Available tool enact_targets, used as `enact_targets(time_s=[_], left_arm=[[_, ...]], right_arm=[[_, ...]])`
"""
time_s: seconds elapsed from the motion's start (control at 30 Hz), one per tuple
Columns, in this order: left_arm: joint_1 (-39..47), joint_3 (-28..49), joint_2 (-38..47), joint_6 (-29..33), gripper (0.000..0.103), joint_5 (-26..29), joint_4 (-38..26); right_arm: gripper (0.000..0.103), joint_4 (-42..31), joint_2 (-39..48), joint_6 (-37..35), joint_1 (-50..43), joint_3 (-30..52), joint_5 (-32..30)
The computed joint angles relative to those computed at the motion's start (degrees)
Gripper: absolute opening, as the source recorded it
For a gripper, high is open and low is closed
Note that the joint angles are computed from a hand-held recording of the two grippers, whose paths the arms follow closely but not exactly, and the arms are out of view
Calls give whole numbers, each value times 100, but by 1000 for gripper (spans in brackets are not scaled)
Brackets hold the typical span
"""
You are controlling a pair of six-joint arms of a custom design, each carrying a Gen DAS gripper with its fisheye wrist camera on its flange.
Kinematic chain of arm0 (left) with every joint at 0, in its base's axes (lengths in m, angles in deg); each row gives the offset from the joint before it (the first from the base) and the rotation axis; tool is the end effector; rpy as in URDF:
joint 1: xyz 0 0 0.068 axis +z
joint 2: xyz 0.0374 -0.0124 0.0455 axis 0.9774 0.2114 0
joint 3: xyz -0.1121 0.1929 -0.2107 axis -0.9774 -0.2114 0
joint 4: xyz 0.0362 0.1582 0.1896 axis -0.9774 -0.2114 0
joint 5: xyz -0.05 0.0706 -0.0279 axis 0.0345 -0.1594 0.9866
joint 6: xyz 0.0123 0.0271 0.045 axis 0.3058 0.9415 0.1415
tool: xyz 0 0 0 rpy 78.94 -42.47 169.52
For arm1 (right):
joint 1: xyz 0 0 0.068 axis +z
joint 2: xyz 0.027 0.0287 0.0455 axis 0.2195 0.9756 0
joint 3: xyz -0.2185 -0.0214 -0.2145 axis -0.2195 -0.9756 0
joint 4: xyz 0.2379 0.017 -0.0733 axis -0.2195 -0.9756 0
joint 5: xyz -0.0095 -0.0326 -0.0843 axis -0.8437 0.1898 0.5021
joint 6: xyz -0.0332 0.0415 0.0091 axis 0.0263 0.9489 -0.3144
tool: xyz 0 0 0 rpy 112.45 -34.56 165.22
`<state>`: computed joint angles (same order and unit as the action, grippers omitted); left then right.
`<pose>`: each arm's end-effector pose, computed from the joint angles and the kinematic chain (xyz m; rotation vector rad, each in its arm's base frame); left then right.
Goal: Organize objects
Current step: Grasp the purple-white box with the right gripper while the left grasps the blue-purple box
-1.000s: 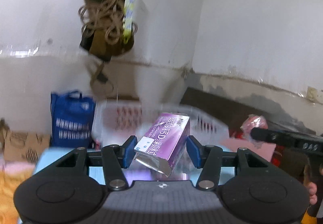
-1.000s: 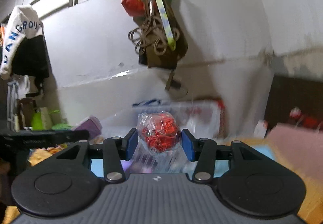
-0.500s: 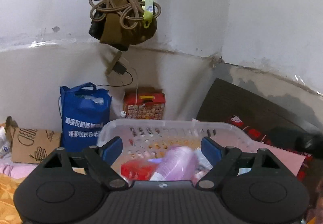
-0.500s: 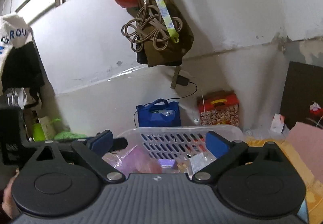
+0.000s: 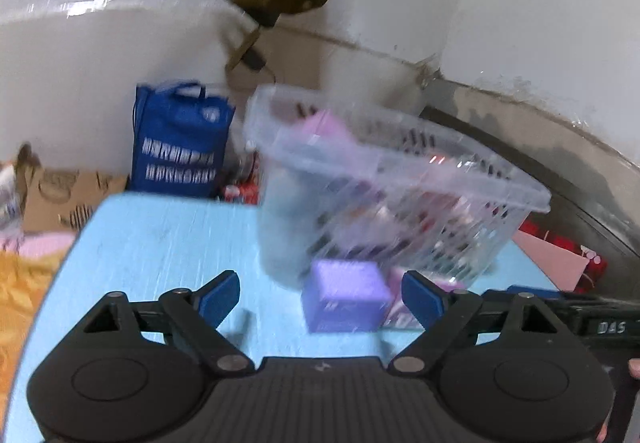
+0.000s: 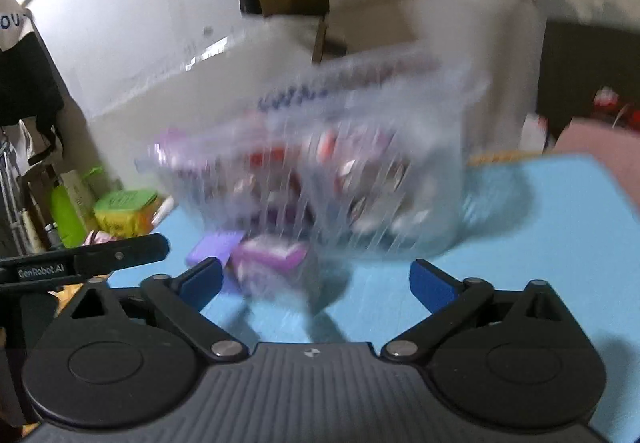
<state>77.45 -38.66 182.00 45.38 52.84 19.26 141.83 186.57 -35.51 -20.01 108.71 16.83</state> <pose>0.3191 -0.0158 0.0224 0.1318 2.0946 -0.4918 0.2521 -0.1285 -0.0156 -0.2793 2.1398 0.5414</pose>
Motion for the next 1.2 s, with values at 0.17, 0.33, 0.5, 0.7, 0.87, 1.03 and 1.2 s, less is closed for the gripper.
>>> enact_targets(time_s=[0.17,0.33,0.5,0.7,0.87,1.03,1.2], left_arm=[[305,261,330,-216,90,451,-156],[362,301,637,-37,90,507,-81],[253,211,653,17,90,413,84],[-328,364,530,-237,90,40,-52],[-1010,583,376,-184,90,-1245,-383],[-1306,819,355,57,59,-2096,-894],[-1110,148,580,-43,59,-1767,414]], right_arm=[[86,1093,376,438,692,-241,530],[66,1640,645,543,1129,-234,1036],[65,1434,503,-79,487,-432,698],[65,1156,397,-629,-372,-489,263],[65,1111,432,-636,-662,-387,135],[65,1422,507,-534,-665,-433,60],[65,1461,546,-625,-692,-417,-32]])
